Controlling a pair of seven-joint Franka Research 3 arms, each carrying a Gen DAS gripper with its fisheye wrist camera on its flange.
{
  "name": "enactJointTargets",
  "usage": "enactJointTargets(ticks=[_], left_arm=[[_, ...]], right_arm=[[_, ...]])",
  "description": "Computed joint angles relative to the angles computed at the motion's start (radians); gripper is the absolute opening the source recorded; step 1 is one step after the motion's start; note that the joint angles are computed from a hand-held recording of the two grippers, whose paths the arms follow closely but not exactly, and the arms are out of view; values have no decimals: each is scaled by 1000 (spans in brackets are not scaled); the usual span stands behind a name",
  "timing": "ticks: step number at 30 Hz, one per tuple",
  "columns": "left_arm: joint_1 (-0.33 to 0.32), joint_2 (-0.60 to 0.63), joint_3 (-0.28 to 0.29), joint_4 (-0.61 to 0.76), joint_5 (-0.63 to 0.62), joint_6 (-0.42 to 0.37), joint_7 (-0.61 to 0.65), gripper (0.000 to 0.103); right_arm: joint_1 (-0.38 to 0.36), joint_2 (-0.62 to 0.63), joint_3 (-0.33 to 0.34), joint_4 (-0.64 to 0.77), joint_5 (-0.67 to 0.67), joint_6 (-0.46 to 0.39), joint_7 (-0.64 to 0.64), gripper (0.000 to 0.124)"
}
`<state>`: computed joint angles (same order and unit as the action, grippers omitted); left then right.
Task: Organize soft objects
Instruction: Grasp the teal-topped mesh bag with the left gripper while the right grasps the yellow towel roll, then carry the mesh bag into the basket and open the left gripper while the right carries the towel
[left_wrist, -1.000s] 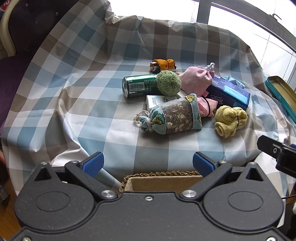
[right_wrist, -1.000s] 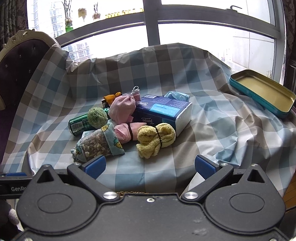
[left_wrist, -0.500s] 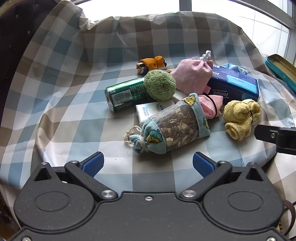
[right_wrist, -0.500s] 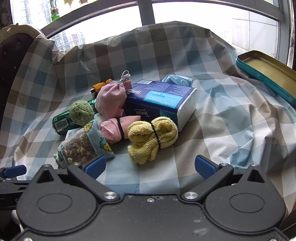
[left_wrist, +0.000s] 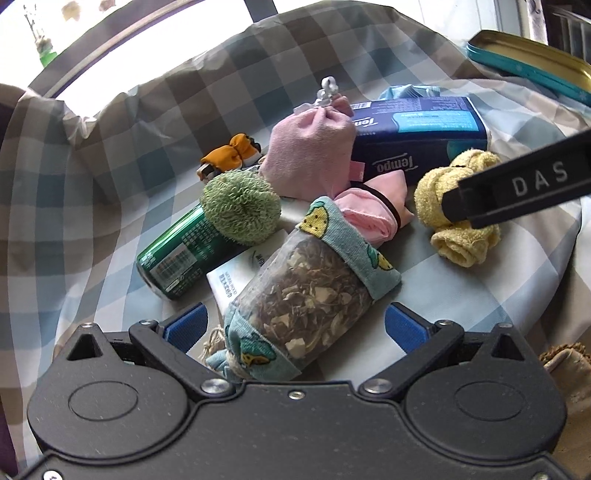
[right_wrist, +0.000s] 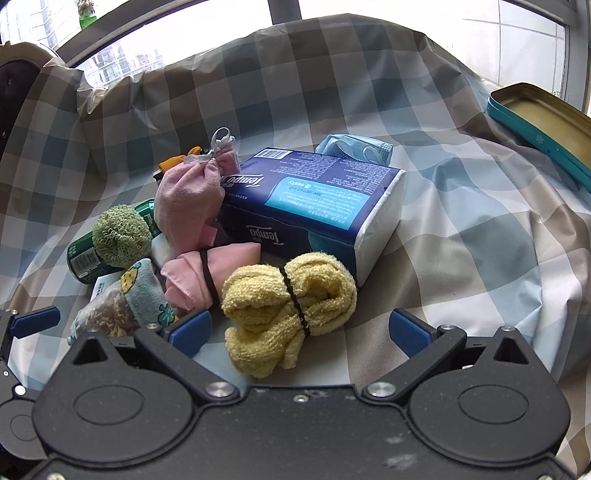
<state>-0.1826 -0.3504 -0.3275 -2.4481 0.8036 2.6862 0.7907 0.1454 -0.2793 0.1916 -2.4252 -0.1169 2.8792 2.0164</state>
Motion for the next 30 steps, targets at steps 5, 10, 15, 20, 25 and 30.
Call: enactJointTargets(ticks=[5, 10, 15, 20, 25, 30], left_arm=[[14, 56, -15, 31, 89, 1, 23, 99], [9, 81, 3, 43, 156, 30, 40, 101], [-24, 86, 60, 33, 44, 87, 163, 90], [-29, 69, 79, 10, -126, 124, 278, 65], [-31, 39, 74, -10, -202, 132, 279, 53], [-28, -6, 61, -37, -261, 123, 241, 52]], right_arm=[[17, 68, -24, 46, 12, 5, -36, 103], [37, 104, -46, 68, 26, 9, -68, 103], [50, 119, -53, 70, 27, 22, -78, 103], [40, 120, -45, 65, -6, 32, -49, 95], [46, 111, -47, 59, -4, 26, -69, 74], [23, 67, -22, 30, -64, 36, -35, 69]])
